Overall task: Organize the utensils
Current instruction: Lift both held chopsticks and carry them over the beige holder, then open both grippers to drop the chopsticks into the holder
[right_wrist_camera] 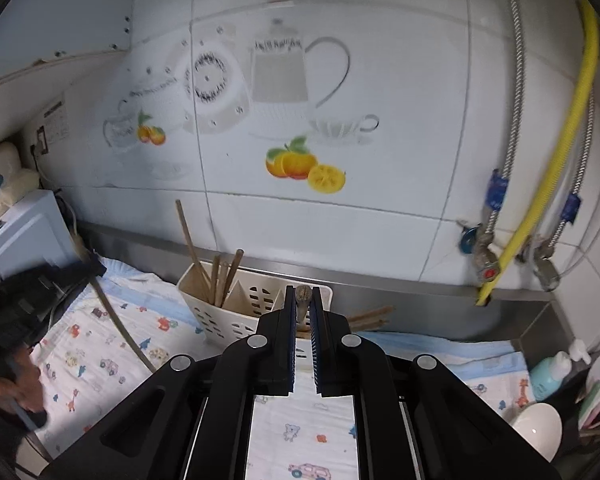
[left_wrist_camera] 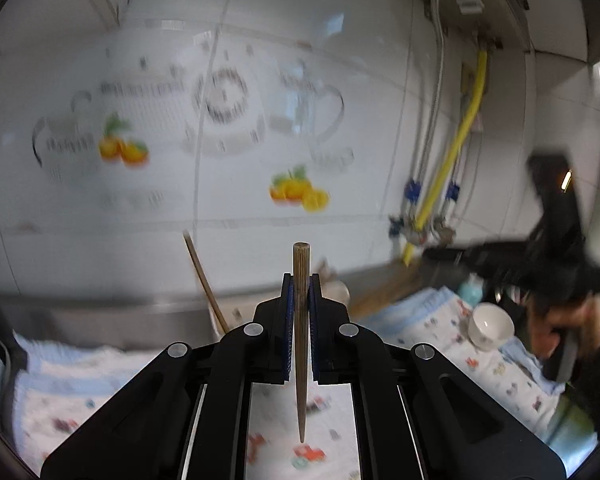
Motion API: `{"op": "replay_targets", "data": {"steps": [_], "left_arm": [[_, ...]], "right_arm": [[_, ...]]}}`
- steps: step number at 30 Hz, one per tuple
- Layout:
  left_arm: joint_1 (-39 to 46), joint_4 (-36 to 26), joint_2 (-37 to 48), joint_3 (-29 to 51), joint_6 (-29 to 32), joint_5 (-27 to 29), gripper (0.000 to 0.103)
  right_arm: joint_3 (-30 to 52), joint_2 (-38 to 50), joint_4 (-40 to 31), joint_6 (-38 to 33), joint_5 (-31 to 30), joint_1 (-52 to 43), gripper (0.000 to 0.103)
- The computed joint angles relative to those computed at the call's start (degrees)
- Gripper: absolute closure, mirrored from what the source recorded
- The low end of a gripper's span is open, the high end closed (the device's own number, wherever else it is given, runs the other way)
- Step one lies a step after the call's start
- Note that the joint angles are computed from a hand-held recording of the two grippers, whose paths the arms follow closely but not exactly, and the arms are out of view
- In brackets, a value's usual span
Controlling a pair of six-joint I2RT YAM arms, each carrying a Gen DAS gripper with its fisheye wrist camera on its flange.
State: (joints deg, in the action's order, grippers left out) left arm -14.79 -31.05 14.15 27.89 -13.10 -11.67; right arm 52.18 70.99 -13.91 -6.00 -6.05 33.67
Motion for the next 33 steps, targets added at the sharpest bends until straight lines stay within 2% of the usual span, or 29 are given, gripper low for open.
{"op": "replay_targets", "data": {"steps": [3, 6, 9, 16, 20, 24, 26, 29, 32, 33], "left_arm": [[5.63, 2.27, 2.83, 4.41, 3.65, 2.52, 0.098], [8.31, 5.79, 6.05, 6.97, 6.15, 3.42, 0.098], [8.74, 10.90, 10.26, 8.01, 7.84, 1.49, 0.098], [11.97, 23.79, 17.92, 4.18, 8.15, 1.13, 0.098], [13.38, 28.87, 20.63, 0.92, 7.41, 1.96, 0.098], [14.90, 30.07, 22.97, -0.46, 6.50, 5.06, 0.097], [14.33, 29.77, 24.29, -0.76, 6.59, 4.53, 0.097], [13.91, 28.60, 23.98, -1.22, 6.67, 5.10, 0.090], [11.70, 25.93, 21.66, -1.59, 6.67, 2.49, 0.062], [10.15, 24.34, 19.34, -2.02, 6.67, 0.89, 0.059]], "right_arm": [[-1.48, -0.06, 3.13, 0.30, -0.63, 0.11, 0.095], [-3.37, -2.02, 4.76, 0.47, -0.64, 0.28, 0.089], [-4.01, -3.29, 4.55, -0.13, -0.12, 0.61, 0.088], [-9.13, -8.49, 5.17, -0.92, -1.47, 0.37, 0.085], [-12.46, -10.12, 6.39, -1.14, -2.02, 0.48, 0.085], [-14.84, -9.95, 7.57, -0.80, -3.38, 0.32, 0.085], [-15.84, -9.73, 8.02, -0.72, -3.52, 0.68, 0.085], [-18.04, -10.38, 8.85, 0.02, -4.36, 0.85, 0.083], [-20.55, -11.81, 9.56, 0.60, -3.58, 1.68, 0.081], [-21.50, -12.63, 9.66, 0.75, -3.15, 2.12, 0.081]]}}
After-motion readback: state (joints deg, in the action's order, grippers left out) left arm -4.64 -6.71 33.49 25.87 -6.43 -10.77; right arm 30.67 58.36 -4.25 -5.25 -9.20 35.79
